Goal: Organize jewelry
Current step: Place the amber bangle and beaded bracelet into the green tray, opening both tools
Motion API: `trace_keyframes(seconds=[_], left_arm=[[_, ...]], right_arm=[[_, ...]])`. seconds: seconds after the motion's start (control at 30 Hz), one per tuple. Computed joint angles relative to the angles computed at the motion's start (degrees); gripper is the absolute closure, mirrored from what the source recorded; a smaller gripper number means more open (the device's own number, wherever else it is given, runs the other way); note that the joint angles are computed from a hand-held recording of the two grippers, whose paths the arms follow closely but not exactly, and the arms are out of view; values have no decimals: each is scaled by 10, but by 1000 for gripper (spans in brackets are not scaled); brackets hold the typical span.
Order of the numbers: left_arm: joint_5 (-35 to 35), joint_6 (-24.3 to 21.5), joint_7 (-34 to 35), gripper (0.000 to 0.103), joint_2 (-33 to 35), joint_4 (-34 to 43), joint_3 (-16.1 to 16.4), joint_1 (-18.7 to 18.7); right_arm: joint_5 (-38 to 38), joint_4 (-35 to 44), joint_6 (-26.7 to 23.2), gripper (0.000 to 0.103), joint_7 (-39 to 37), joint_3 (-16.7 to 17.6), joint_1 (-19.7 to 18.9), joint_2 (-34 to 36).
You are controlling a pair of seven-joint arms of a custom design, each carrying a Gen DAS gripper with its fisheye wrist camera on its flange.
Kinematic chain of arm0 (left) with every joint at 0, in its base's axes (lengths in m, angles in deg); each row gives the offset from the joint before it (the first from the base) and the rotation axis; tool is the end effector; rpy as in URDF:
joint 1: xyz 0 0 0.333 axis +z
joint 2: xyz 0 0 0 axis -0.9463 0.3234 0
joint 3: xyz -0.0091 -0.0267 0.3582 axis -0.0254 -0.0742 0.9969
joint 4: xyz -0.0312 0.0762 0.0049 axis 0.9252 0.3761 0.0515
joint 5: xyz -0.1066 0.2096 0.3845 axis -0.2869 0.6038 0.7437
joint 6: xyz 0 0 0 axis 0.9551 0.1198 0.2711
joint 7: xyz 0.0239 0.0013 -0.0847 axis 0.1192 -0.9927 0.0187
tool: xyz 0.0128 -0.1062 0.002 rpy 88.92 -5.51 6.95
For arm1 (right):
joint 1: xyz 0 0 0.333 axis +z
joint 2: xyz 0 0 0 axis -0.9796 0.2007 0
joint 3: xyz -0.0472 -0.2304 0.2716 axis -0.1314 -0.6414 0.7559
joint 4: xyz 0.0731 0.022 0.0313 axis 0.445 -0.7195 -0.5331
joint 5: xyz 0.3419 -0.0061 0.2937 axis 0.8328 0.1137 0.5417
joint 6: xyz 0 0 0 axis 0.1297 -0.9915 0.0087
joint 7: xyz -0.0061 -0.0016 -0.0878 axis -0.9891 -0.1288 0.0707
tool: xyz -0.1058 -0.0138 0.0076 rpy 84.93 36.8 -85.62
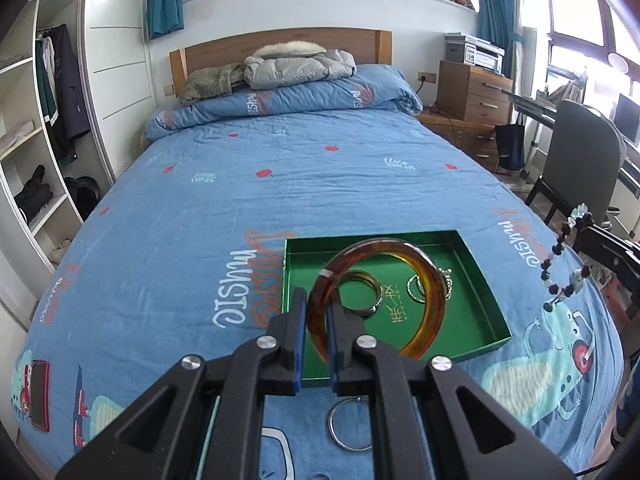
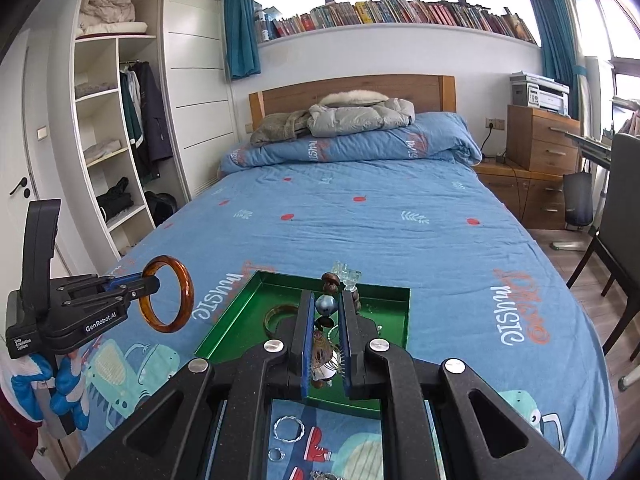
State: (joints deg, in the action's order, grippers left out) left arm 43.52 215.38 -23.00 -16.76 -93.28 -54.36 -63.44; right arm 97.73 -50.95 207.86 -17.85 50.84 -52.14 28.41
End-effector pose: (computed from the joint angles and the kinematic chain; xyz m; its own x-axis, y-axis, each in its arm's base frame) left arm 0.5111 -0.0825 0.5465 0.1203 -0.9923 -0.0298 -0.6611 -0.0577 -0.7481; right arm 0.5434 0.1592 0.5681 0.4691 -0.8759 -0.1132 -0.4869 -0.1495 -0.8606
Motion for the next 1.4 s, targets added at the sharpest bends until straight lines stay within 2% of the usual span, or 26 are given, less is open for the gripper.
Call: trace_keyframes(seconds=[0.07,0.2,0.3,0.47,0.7,0.87,1.0,1.03,1.07,1.13,1.2,1.4], left_arm=[[10,-2,-8,95,36,15,-7,7],[40,-12,-33,95,104,42,-4,2],[63,-24,-52,95,147,62,8,-14],[60,-44,-47,95,200,84,40,-50],[47,-55,-50,94,228,97,68,-75],[57,-63,-61,94,232,103,74,-84],[35,-58,-54,93,233,103,76,-84],[27,-55,-50,93,232,102,76,-84],[20,-54,-46,93,232,102,76,-83],[10,-56,-38,93,230,102,76,-83],[19,-55,-48,91,222,99,76,-83],[33,-58,-64,83,172,79,67,-75]], right_arm=[[5,19,-8,91,0,0,-1,30],[8,53,-23,91,7,24,-25,92],[-5,75,-34,91,25,45,-46,135],[-46,100,-47,91,67,77,-75,192],[-149,112,-64,91,167,94,-109,234],[-229,119,-80,90,240,99,-125,248],[-285,117,-83,90,291,102,-133,252],[-291,115,-83,89,296,104,-136,250],[-295,112,-83,81,300,106,-138,248],[-279,107,-78,74,290,117,-148,239],[-251,98,-70,73,271,127,-156,226],[-205,64,-45,55,243,121,-147,172]])
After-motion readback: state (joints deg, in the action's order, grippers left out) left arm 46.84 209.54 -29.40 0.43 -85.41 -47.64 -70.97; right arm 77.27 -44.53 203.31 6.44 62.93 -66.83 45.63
